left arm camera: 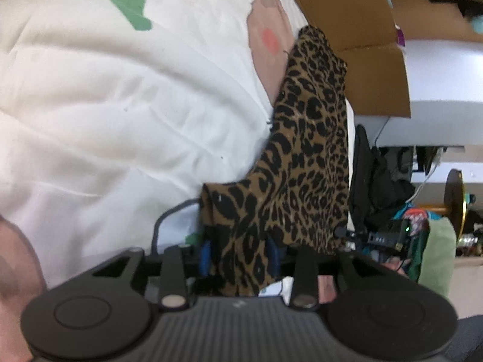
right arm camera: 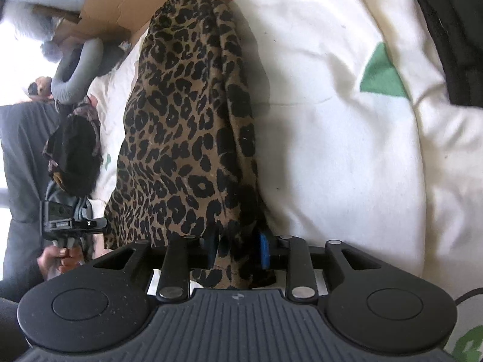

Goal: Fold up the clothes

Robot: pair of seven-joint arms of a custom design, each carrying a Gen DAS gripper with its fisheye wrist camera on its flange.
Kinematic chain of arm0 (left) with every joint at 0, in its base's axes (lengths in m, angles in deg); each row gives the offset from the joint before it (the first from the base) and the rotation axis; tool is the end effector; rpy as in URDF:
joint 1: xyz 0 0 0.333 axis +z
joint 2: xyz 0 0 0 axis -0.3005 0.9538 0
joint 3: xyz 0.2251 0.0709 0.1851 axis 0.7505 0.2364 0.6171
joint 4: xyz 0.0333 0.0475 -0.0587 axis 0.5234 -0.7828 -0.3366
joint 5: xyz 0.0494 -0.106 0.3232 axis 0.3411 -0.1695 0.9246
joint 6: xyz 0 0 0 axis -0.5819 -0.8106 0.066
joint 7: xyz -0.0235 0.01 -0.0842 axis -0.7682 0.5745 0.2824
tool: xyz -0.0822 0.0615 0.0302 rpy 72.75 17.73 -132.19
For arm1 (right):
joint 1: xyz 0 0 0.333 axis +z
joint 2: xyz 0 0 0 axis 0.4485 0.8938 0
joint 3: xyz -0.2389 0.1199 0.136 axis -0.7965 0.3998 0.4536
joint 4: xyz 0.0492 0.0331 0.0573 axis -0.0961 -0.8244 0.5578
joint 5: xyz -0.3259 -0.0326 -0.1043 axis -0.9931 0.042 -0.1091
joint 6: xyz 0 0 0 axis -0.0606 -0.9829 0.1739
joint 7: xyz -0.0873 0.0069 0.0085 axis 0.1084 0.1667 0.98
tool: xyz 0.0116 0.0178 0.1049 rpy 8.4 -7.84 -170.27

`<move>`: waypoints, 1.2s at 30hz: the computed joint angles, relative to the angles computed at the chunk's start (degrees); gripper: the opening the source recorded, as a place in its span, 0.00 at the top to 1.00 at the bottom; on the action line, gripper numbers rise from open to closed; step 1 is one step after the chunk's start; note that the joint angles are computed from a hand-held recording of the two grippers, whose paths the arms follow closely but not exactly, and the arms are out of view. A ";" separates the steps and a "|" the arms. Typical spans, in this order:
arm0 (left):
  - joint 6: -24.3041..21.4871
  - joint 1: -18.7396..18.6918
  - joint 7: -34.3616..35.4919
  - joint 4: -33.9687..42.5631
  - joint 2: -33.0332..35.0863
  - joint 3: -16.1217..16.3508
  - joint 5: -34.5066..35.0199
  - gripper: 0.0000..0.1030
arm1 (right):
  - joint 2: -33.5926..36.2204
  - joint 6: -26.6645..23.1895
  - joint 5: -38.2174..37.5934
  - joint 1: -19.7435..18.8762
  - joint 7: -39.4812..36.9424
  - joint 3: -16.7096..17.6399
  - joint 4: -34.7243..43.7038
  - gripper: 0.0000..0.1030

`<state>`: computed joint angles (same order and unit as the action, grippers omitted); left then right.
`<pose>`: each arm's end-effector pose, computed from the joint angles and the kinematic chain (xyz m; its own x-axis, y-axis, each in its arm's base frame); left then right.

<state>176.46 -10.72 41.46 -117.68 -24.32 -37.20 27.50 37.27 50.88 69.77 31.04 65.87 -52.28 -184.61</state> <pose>0.6148 -0.1024 0.4556 -0.1647 -0.6005 0.7825 -0.9618 0.2736 0.0075 0.3861 -0.0469 0.4699 -0.2812 -0.6659 -0.6910 -0.8845 0.4592 -0.0825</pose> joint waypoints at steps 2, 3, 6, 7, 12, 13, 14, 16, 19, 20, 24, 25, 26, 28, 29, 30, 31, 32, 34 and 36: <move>0.46 0.12 -0.29 -0.96 0.00 -0.08 -0.90 0.63 | 0.27 0.68 1.23 0.34 -0.83 -0.13 -0.50 0.69; 0.49 0.36 -0.53 -1.56 -0.04 -0.11 -1.57 0.63 | 0.66 1.01 1.95 0.62 -1.24 -0.10 -0.40 0.69; 0.22 0.93 -0.66 -2.77 -0.45 0.07 -2.38 0.67 | 1.74 0.51 2.49 0.89 -2.09 0.12 0.55 0.69; -0.11 1.07 -0.39 -2.67 -0.52 0.17 -2.19 0.67 | 1.81 0.06 2.32 0.77 -2.26 0.14 0.78 0.69; -1.00 1.43 -0.35 -2.33 -0.15 0.38 -2.22 0.70 | 0.99 -0.47 3.49 0.24 -2.90 0.12 -0.12 0.70; -1.33 1.39 -0.18 -2.00 0.10 0.28 -2.14 0.70 | 0.86 -0.45 3.78 0.20 -2.96 0.12 -0.32 0.70; -1.65 1.27 0.25 -1.60 0.41 0.11 -1.96 0.70 | 0.78 -0.57 4.04 0.20 -3.02 0.10 -0.43 0.70; -2.16 1.20 1.85 -1.18 0.84 -0.20 -1.75 0.70 | 0.77 -0.86 4.24 0.16 -3.11 0.11 -0.44 0.70; -3.35 1.21 2.00 -0.76 1.46 -0.25 -1.68 0.78 | 1.00 -1.23 4.23 0.02 -3.08 0.20 -0.20 0.82; -3.88 1.12 1.94 -0.41 1.69 -0.24 -1.30 0.90 | 1.01 -1.23 4.33 -0.01 -3.11 0.25 -0.16 0.83; -5.50 2.41 0.15 -0.63 1.85 -0.51 -4.55 0.94 | 0.40 -1.14 4.69 -0.05 -3.11 0.51 -0.24 0.92; -6.09 2.91 -0.12 -0.51 1.80 -0.59 -5.48 0.94 | 0.08 -1.10 4.53 -0.06 -2.98 0.60 -0.26 0.93; -6.66 3.29 -0.03 -0.37 1.56 -0.60 -5.90 0.94 | -0.17 -1.28 4.46 0.02 -2.76 0.61 -0.18 0.93; -7.39 3.66 0.25 -0.68 0.60 -0.45 -6.08 0.94 | -0.70 -2.26 3.89 0.20 -2.38 0.51 0.33 0.93; -7.77 3.82 0.35 -1.07 -0.06 -0.32 -6.16 0.94 | -1.05 -2.72 3.64 0.30 -2.25 0.48 0.47 0.94; -8.09 3.91 0.45 -1.48 -0.66 -0.18 -6.26 0.94 | -1.39 -3.16 3.41 0.41 -2.13 0.45 0.61 0.94; -8.42 3.99 0.56 -1.82 -1.24 -0.02 -6.34 0.94 | -1.74 -3.61 3.17 0.49 -1.97 0.40 0.74 0.94; -8.71 4.06 0.65 -2.13 -1.82 0.16 -6.47 0.94 | -2.17 -3.92 2.99 0.44 -1.59 0.32 0.66 0.94; -8.99 3.97 0.60 -2.20 -2.65 0.50 -6.61 0.94 | -3.33 -4.32 2.83 0.41 -0.60 0.30 0.13 0.94; -9.59 3.94 0.53 -1.91 -3.29 0.80 -6.47 0.94 | -4.57 -4.99 2.65 0.53 0.04 0.06 -0.39 0.94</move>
<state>166.86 -6.78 41.99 -119.59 -27.60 -36.40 21.03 32.69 45.89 72.42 31.57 65.92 -52.22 -185.00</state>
